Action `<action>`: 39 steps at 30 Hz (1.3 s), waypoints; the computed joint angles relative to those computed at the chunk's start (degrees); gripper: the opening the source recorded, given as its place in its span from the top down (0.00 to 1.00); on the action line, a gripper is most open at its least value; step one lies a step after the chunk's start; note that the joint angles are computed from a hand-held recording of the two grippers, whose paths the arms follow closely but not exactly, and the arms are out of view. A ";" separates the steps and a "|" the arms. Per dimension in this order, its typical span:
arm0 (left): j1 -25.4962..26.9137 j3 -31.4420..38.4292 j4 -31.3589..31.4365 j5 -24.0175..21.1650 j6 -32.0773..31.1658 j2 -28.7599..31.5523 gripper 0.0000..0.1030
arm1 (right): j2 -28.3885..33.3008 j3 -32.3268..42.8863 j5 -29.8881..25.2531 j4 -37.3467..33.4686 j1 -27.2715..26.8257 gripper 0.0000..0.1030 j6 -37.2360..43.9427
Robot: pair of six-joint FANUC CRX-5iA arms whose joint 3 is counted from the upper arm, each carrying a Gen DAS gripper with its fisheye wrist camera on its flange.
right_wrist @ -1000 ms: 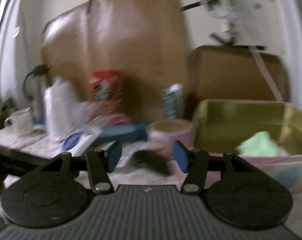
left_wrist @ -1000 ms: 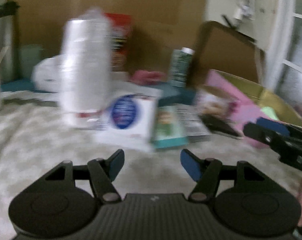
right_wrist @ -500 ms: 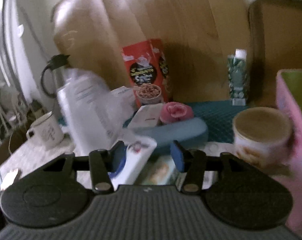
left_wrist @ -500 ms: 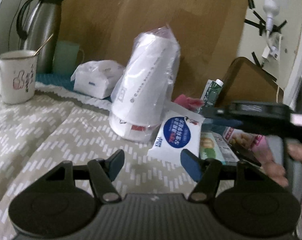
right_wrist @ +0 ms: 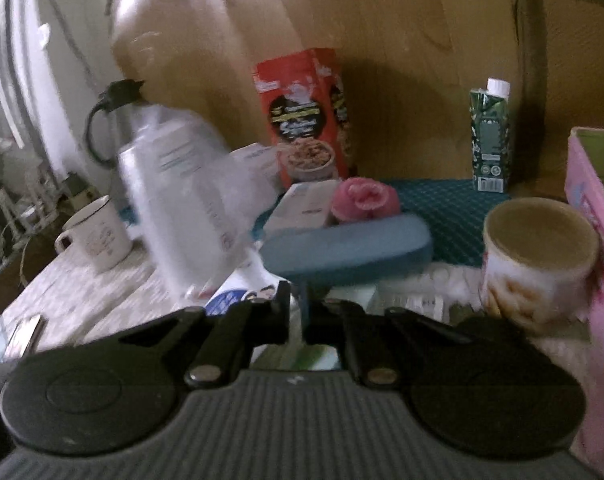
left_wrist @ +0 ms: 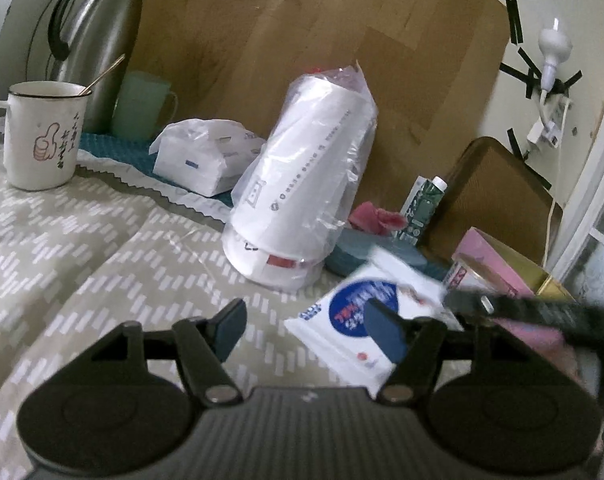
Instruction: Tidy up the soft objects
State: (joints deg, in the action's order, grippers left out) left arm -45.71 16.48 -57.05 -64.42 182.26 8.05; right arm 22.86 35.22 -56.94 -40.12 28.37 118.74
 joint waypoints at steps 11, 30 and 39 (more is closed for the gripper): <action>0.29 0.28 0.88 0.44 -1.69 0.13 0.33 | -13.59 -18.64 -0.36 -5.92 -3.43 0.97 11.37; 0.97 -1.48 1.37 3.53 -0.88 -1.14 0.33 | -6.29 -10.71 3.47 -5.49 -3.16 0.70 6.69; 2.52 -3.14 3.35 6.90 -1.37 -2.27 0.33 | -3.59 -7.85 0.81 -2.52 -1.40 0.93 3.95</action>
State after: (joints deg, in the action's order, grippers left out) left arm -43.20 13.34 -53.71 -57.53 180.89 5.78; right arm 19.27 27.37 -56.13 -42.64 26.97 122.69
